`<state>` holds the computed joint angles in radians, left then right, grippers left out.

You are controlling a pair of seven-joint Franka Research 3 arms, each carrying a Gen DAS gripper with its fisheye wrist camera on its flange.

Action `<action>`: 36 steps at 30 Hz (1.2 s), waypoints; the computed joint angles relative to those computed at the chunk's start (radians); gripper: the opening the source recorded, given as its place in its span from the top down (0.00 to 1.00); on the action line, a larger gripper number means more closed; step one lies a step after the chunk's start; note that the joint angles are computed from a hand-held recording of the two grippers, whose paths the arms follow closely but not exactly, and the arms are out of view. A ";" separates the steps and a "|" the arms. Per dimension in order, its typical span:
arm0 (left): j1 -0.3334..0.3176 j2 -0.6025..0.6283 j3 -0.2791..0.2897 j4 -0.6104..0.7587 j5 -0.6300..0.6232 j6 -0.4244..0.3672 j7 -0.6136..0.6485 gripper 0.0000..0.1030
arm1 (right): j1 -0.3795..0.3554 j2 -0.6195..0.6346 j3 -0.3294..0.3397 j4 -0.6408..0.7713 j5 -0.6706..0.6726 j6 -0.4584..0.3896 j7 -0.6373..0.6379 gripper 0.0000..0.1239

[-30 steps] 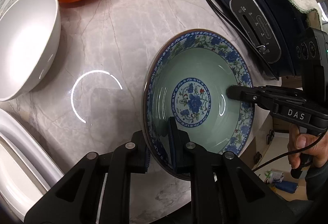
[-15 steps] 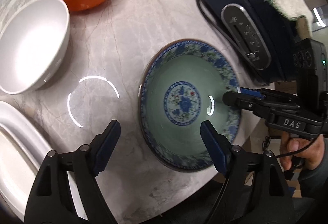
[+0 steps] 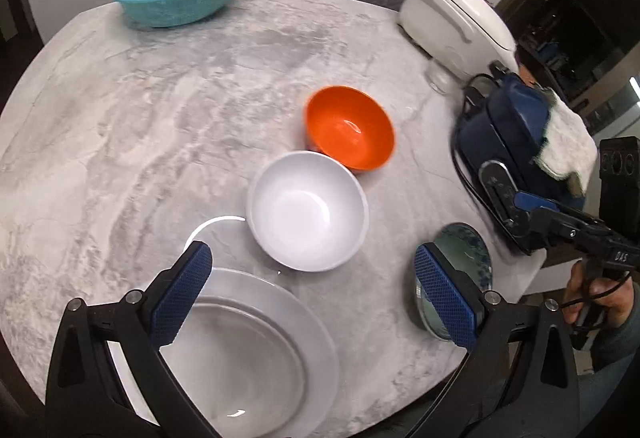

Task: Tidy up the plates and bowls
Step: 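Lower the patterned bowl onto the table and open both grippers, then move both grippers to the white bowl and close on its rim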

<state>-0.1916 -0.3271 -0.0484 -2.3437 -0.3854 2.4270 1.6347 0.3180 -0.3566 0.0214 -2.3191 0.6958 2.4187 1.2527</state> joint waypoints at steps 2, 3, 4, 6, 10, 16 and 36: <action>0.021 0.023 0.025 0.018 0.009 0.003 0.028 0.00 | 0.020 0.077 -0.007 0.073 0.065 -0.023 0.018 0.36; 0.030 0.036 0.034 0.027 0.006 0.002 0.048 0.00 | 0.028 0.121 -0.016 0.112 0.117 -0.044 0.016 0.36; 0.040 0.055 0.039 0.038 0.009 0.002 0.069 0.00 | 0.027 0.164 -0.013 0.148 0.145 -0.057 0.036 0.36; 0.067 0.105 0.034 0.074 0.036 -0.005 0.084 0.00 | 0.025 0.231 0.005 0.196 0.190 -0.055 0.060 0.36; 0.113 0.221 0.021 0.163 0.027 -0.107 0.122 0.00 | 0.022 0.337 0.055 0.280 0.094 -0.058 0.183 0.42; 0.164 0.335 -0.033 0.213 0.012 -0.179 0.165 0.02 | 0.022 0.394 0.079 0.306 0.025 -0.078 0.302 0.46; 0.217 0.468 -0.107 0.277 -0.017 -0.165 0.208 0.53 | 0.026 0.504 0.097 0.385 -0.092 -0.152 0.424 0.64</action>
